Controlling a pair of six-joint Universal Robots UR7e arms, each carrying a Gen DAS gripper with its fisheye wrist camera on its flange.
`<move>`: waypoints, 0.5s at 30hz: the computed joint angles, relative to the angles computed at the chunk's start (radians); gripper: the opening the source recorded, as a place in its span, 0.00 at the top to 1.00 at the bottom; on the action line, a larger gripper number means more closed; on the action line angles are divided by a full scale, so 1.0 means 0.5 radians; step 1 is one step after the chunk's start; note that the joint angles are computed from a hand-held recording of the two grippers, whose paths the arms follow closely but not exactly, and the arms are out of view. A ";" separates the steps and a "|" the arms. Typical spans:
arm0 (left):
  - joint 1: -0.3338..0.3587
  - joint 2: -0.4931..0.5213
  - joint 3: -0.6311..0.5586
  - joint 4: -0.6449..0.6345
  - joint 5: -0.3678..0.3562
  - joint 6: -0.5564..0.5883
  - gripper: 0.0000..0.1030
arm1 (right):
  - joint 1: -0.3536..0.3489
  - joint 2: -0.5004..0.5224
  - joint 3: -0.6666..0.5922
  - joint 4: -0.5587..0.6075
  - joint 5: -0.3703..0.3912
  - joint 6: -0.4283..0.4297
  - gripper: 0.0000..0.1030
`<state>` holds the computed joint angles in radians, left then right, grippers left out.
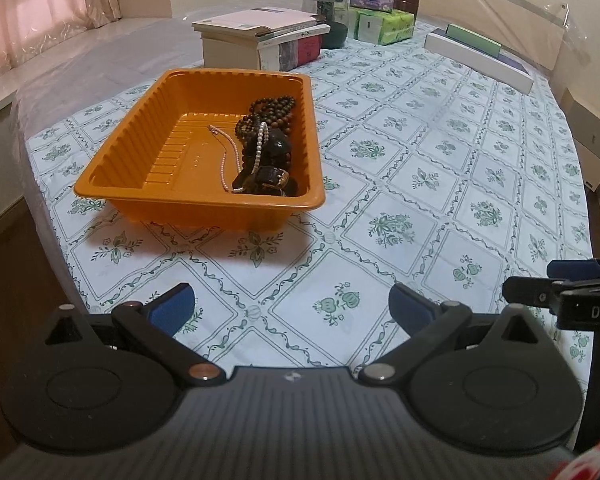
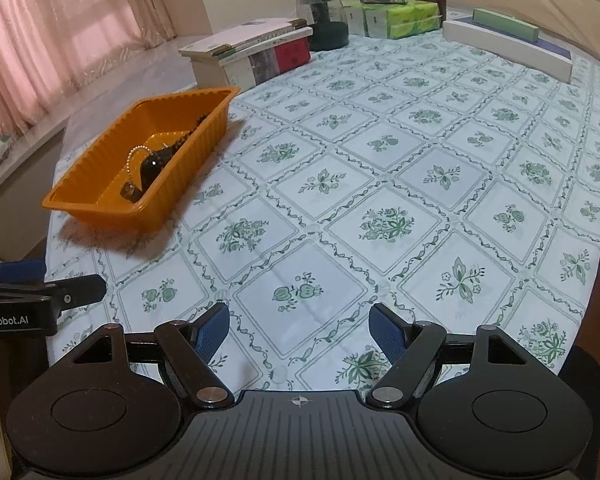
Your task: Organize jewelry
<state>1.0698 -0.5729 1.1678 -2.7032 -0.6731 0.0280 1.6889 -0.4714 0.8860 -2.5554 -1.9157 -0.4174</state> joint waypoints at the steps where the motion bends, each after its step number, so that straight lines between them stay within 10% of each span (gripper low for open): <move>1: 0.001 -0.001 0.000 0.007 -0.003 -0.005 0.01 | 0.001 0.004 -0.005 0.005 -0.003 -0.002 0.26; 15: 0.000 0.015 -0.015 0.003 0.021 0.020 0.00 | 0.019 0.043 -0.062 0.055 -0.038 -0.040 0.26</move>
